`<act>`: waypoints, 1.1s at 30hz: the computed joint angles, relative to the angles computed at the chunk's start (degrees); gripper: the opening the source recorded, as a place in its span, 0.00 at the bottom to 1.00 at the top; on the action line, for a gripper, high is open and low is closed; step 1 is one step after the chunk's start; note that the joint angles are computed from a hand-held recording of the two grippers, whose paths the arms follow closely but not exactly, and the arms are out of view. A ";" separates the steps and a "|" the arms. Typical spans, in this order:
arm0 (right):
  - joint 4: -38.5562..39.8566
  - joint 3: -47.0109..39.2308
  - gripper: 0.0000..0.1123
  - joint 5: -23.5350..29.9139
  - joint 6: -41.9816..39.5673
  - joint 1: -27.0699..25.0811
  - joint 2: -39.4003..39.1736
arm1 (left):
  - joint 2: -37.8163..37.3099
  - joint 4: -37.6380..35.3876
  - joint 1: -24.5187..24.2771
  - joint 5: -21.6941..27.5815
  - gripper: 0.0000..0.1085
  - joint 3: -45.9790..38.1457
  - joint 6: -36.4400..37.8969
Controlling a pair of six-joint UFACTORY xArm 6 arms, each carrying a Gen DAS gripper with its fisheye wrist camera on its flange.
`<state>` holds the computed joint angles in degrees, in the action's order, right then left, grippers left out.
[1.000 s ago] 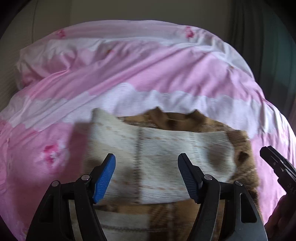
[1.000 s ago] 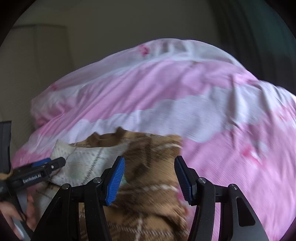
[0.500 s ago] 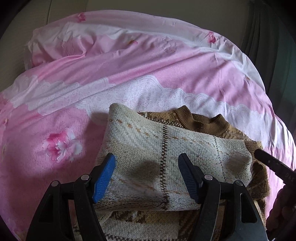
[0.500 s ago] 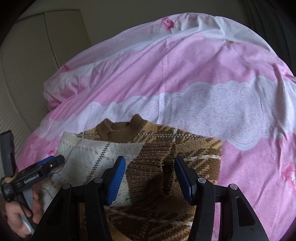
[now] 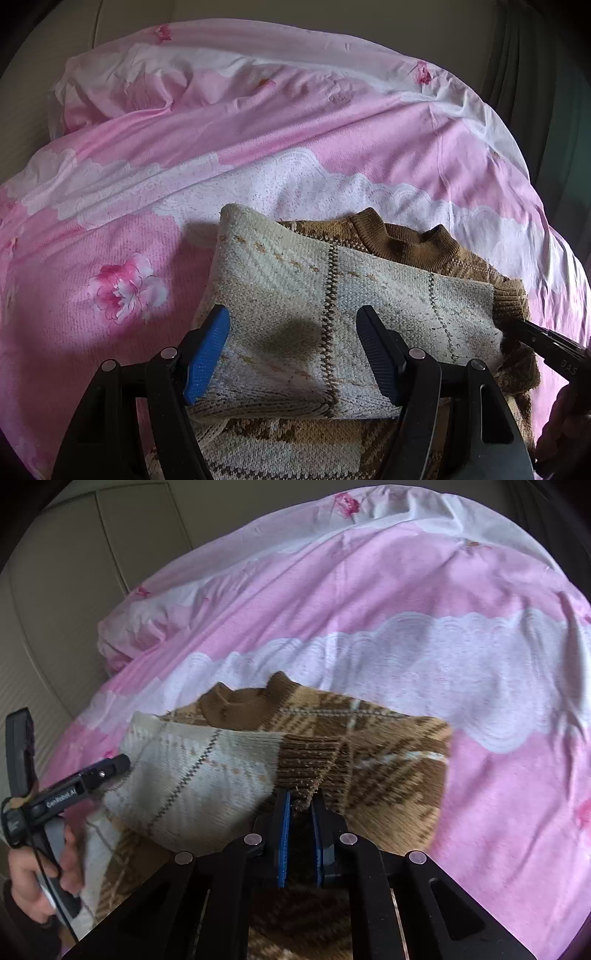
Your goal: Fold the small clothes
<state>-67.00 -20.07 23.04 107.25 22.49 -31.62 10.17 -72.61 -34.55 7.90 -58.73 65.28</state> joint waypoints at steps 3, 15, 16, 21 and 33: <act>6.66 0.50 0.09 2.96 -3.31 1.02 -1.00 | 0.22 0.90 -0.08 -0.63 0.65 0.06 -1.36; 8.62 -1.84 0.37 15.49 -2.91 10.35 -2.15 | -0.37 3.04 0.84 -0.71 0.65 0.84 -2.70; 7.93 -1.64 0.37 15.81 -2.54 10.87 -2.28 | -0.40 2.88 0.70 -0.91 0.65 0.94 -2.47; 6.57 -1.25 0.37 12.31 -4.78 10.01 -0.24 | -0.19 1.74 0.48 -1.19 0.66 1.01 -1.22; 8.03 1.46 0.07 8.78 -9.40 8.30 -2.12 | 0.13 1.41 0.13 -1.83 0.67 0.94 -1.01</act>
<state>-58.97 -18.61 31.82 97.84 30.79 -33.73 10.30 -71.20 -34.42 6.06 -57.79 64.27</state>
